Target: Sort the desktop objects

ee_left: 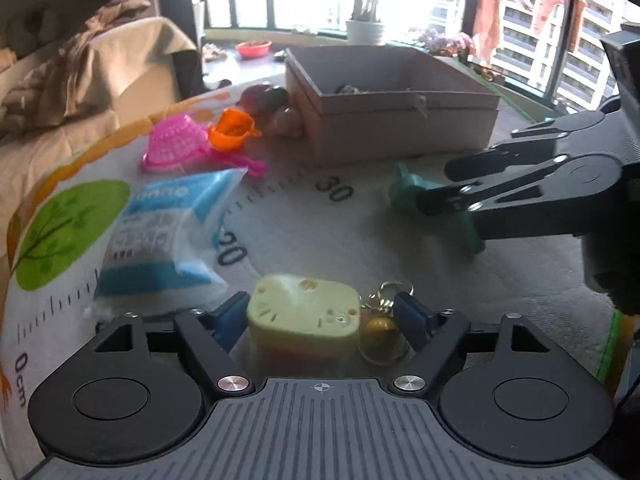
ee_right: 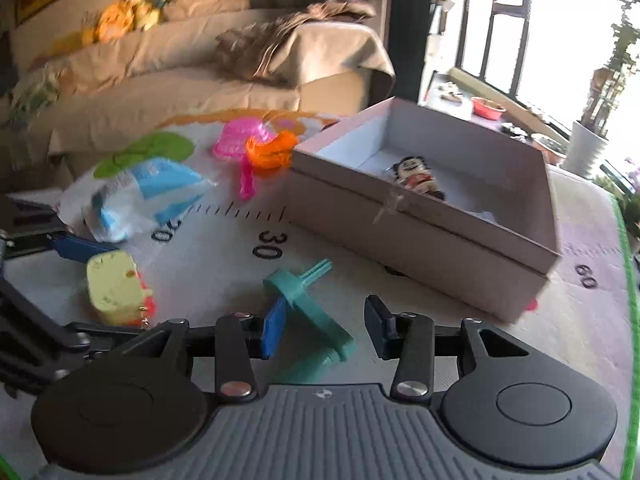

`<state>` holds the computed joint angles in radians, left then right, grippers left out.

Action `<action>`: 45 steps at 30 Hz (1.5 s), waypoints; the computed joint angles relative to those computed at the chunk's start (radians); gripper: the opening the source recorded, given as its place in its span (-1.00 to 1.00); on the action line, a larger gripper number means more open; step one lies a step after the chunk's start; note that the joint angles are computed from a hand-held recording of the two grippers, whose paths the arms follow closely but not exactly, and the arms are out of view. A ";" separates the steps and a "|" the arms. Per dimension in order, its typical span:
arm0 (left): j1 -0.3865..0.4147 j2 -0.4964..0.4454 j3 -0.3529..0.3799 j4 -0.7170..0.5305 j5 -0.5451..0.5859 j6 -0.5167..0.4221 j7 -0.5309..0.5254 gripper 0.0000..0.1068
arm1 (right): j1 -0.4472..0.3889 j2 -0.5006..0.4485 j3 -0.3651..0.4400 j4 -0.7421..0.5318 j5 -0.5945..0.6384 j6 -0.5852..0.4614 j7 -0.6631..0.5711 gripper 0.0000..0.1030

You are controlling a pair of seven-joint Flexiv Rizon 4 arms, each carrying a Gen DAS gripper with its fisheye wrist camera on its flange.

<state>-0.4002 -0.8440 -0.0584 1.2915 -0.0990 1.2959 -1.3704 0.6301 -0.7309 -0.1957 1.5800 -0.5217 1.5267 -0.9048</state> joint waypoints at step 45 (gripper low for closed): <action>0.006 -0.053 -0.053 -0.113 0.032 0.027 0.021 0.15 | 0.212 0.099 -0.247 0.217 0.231 0.061 -0.023 -0.32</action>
